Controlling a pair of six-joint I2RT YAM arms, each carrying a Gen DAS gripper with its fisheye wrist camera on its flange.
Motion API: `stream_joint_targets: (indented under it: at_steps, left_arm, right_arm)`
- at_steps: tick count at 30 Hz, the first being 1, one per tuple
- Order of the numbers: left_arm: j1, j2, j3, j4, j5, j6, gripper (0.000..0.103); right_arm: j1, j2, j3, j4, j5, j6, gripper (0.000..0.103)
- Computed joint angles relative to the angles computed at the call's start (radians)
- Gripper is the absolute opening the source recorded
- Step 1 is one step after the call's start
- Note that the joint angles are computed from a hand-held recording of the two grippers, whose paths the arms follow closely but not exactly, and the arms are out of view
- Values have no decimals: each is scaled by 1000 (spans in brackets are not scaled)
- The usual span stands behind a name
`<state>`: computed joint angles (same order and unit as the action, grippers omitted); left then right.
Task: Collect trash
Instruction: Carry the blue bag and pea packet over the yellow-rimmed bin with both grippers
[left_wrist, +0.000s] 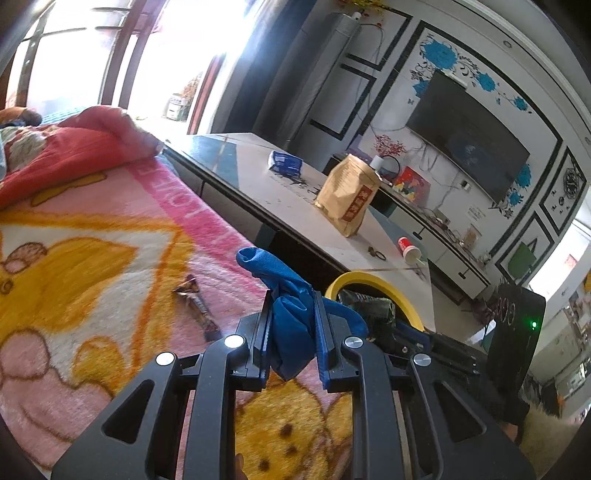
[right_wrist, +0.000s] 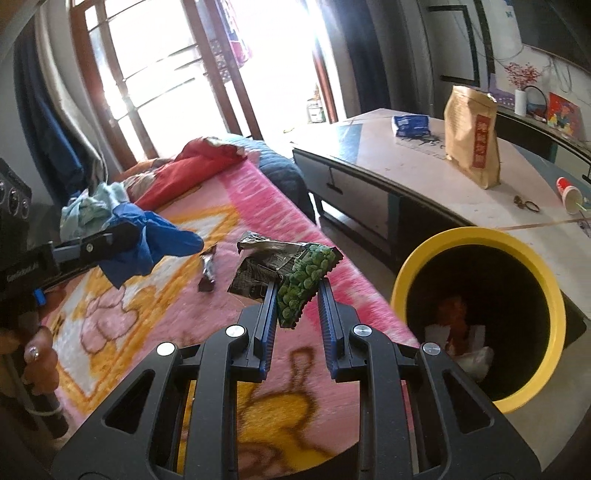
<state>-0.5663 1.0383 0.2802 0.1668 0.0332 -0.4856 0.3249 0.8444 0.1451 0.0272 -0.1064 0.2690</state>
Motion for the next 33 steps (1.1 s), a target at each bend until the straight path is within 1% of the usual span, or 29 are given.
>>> stream_joint_targets:
  at_steps: [10, 20, 29, 33]
  left_arm:
    - [-96, 139, 74, 60, -38, -3, 19]
    - [-181, 264, 162, 99, -72, 8, 19]
    - [-226, 345, 222, 116, -84, 11, 19]
    - [-242, 385, 244, 128, -86, 10, 19]
  right_arm:
    - [-156, -88, 6, -82, -71, -50, 16]
    - [-358, -146, 17, -155, -180, -123, 16]
    - [-557, -129, 28, -174, -288, -203, 16]
    - [-639, -94, 35, -164, -329, -238, 16]
